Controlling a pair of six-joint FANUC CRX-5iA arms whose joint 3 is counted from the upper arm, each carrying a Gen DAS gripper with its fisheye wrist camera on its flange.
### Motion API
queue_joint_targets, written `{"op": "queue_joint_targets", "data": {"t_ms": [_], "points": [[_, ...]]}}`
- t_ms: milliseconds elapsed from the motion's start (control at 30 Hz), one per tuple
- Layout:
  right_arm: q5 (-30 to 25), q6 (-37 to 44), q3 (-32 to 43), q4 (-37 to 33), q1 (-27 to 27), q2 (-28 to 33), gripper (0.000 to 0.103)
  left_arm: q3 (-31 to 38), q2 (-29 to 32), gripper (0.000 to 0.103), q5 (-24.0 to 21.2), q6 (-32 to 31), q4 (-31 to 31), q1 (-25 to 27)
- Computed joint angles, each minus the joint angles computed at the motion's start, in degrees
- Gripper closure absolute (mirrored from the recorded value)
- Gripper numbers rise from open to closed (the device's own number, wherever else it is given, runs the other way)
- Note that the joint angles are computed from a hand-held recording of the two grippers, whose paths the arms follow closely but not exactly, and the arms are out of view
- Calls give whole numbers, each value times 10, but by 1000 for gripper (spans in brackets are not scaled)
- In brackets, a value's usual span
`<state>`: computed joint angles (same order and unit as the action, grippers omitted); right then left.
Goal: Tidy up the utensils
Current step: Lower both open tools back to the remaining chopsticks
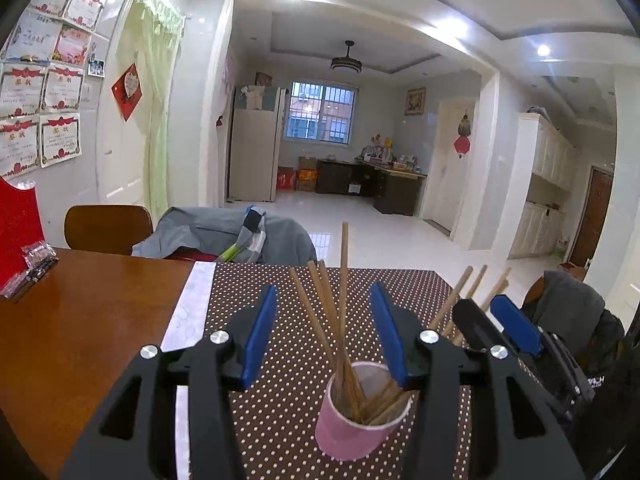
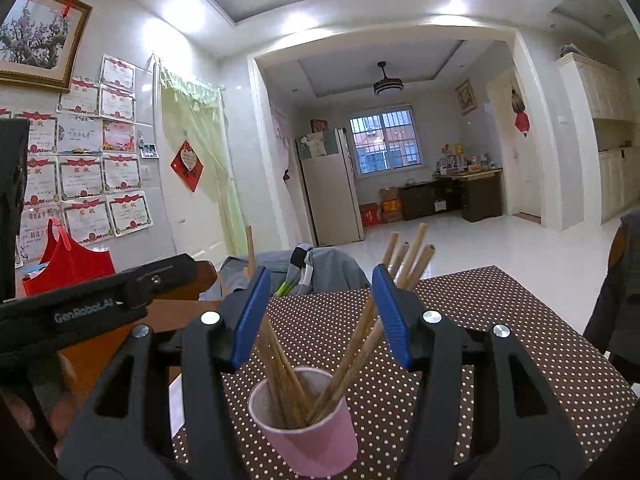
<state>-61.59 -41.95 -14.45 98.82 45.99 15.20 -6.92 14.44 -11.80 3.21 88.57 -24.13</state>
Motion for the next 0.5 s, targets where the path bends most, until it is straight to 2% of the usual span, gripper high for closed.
{"op": "queue_joint_targets", "data": {"t_ms": [300,500], "points": [[-28,25,-18,-43,43,-20,50,-68,-61,51,1,-7,-22,8],[-43,43,-28,-80,79,-31,50,-112,-98,50,-29,44,-94,35]]}}
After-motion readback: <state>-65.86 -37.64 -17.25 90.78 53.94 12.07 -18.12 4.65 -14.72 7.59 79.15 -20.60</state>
